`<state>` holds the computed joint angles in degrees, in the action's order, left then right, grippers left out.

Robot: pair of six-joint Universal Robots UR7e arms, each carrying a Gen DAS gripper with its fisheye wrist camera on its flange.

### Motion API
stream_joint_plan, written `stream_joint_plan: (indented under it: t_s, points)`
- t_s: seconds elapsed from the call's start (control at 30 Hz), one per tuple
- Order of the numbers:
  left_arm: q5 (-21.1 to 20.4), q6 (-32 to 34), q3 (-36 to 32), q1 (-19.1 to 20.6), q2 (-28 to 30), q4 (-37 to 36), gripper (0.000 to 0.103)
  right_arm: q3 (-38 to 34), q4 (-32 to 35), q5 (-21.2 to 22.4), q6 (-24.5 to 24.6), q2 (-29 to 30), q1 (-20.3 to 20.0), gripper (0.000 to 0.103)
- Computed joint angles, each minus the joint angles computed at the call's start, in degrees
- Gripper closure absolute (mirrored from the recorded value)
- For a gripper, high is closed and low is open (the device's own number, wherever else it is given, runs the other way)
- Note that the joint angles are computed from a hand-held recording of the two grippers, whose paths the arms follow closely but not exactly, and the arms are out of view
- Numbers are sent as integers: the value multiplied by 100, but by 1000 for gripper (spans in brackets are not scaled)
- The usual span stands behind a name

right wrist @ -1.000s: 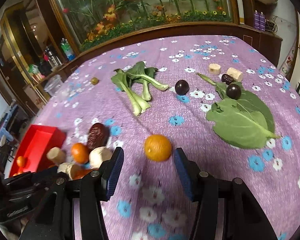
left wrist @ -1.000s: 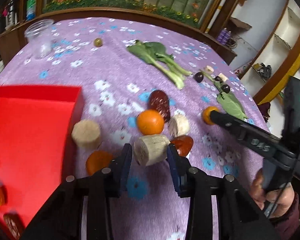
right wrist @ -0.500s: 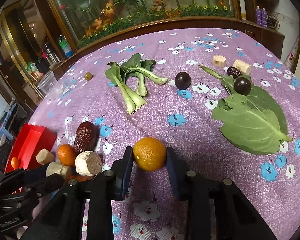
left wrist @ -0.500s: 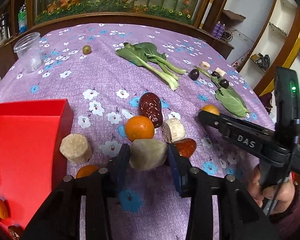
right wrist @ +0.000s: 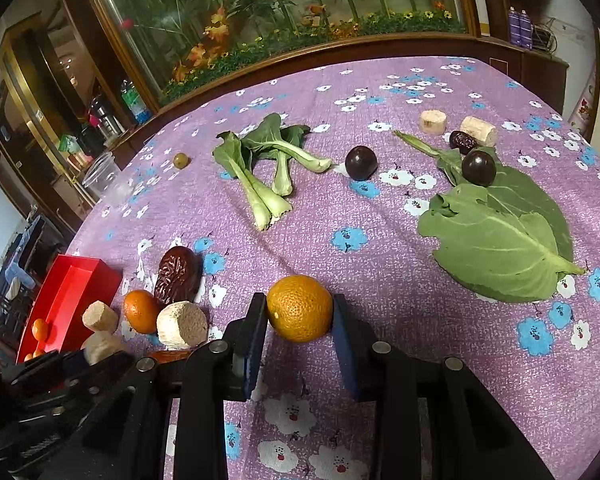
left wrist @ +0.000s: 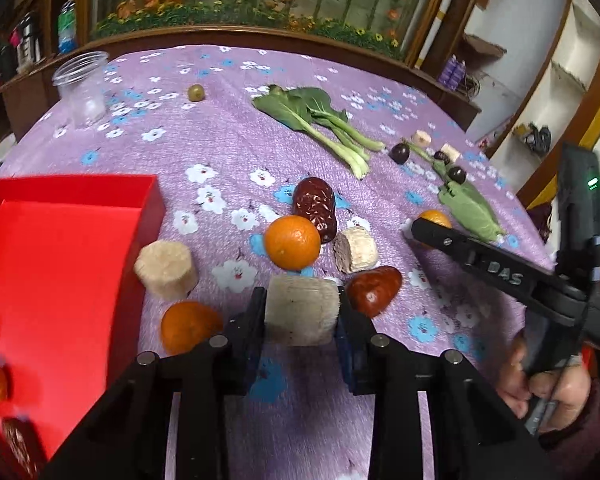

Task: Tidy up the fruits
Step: 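Carry the root chunk and orange into the red tray and release both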

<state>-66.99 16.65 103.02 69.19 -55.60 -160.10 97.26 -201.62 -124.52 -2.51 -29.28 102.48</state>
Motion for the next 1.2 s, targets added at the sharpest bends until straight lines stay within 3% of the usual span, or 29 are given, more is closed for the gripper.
stream_joint_plan:
  t_s: [0.17, 0.37, 0.63, 0.93, 1.2]
  points:
    - [-233, -294, 329, 55, -507, -57, 73, 46, -135, -32, -50, 9, 20, 69]
    - [-183, -439, 579, 173, -1116, -233, 72, 151, -372, -119, -46, -34, 111, 69]
    - [-200, -611, 669, 484, -1616, -437, 72, 578, -399, 144, 273, -377, 480, 68]
    - [-432, -560, 690, 764, -1944, -492, 72, 57, 393, 688, 356, -249, 1050, 68]
    - [-276, -374, -127, 855, -1795, 56, 72, -1177, 1687, 1120, 402, 292, 1386, 68]
